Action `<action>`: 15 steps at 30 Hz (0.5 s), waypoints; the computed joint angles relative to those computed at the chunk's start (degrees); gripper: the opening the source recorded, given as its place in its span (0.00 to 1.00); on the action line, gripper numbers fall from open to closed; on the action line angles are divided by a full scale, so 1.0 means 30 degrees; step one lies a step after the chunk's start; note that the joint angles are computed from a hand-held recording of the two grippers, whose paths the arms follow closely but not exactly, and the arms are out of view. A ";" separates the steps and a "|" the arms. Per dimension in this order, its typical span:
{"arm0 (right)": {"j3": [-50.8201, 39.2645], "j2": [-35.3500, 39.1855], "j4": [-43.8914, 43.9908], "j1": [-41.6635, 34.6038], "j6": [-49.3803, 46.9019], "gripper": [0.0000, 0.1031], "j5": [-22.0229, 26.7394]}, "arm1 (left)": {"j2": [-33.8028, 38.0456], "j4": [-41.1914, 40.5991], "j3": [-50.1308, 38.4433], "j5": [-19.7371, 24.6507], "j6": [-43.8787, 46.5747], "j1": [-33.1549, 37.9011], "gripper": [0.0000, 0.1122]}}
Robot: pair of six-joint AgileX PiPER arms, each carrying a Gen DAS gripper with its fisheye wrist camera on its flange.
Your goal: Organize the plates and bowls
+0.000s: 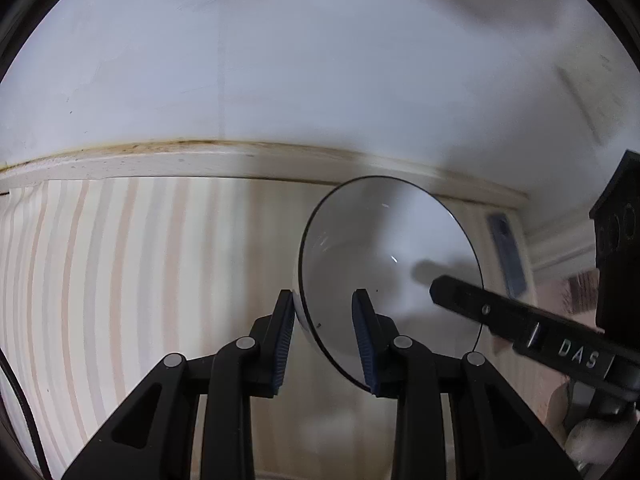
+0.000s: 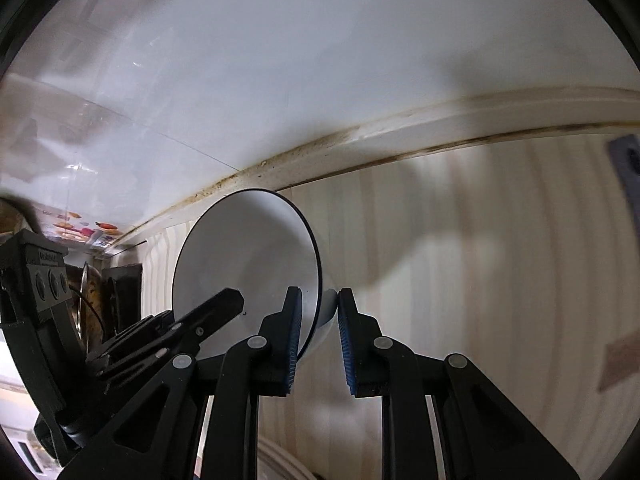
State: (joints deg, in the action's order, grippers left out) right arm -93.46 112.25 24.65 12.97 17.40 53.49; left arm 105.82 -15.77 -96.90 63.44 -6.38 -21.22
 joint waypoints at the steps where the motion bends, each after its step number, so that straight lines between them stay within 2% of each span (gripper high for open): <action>1: 0.0526 -0.0585 -0.0121 -0.0029 0.0078 0.19 -0.0084 | -0.0467 -0.0031 0.0306 -0.0008 -0.0178 -0.0325 0.24; 6: 0.4352 -0.4772 -0.0716 -0.0353 0.0377 0.19 -0.0249 | -0.2209 0.0275 0.0973 0.0409 -0.0633 -0.1919 0.24; 12: 0.8881 -0.9670 -0.1163 -0.0824 0.1044 0.19 -0.0077 | -0.4650 0.0141 0.3124 0.0508 -0.0828 -0.3723 0.24; 15: 1.1140 -1.2351 -0.1337 -0.1025 0.1608 0.19 0.0331 | -0.5185 0.0425 0.4275 -0.0079 -0.1878 -0.5412 0.24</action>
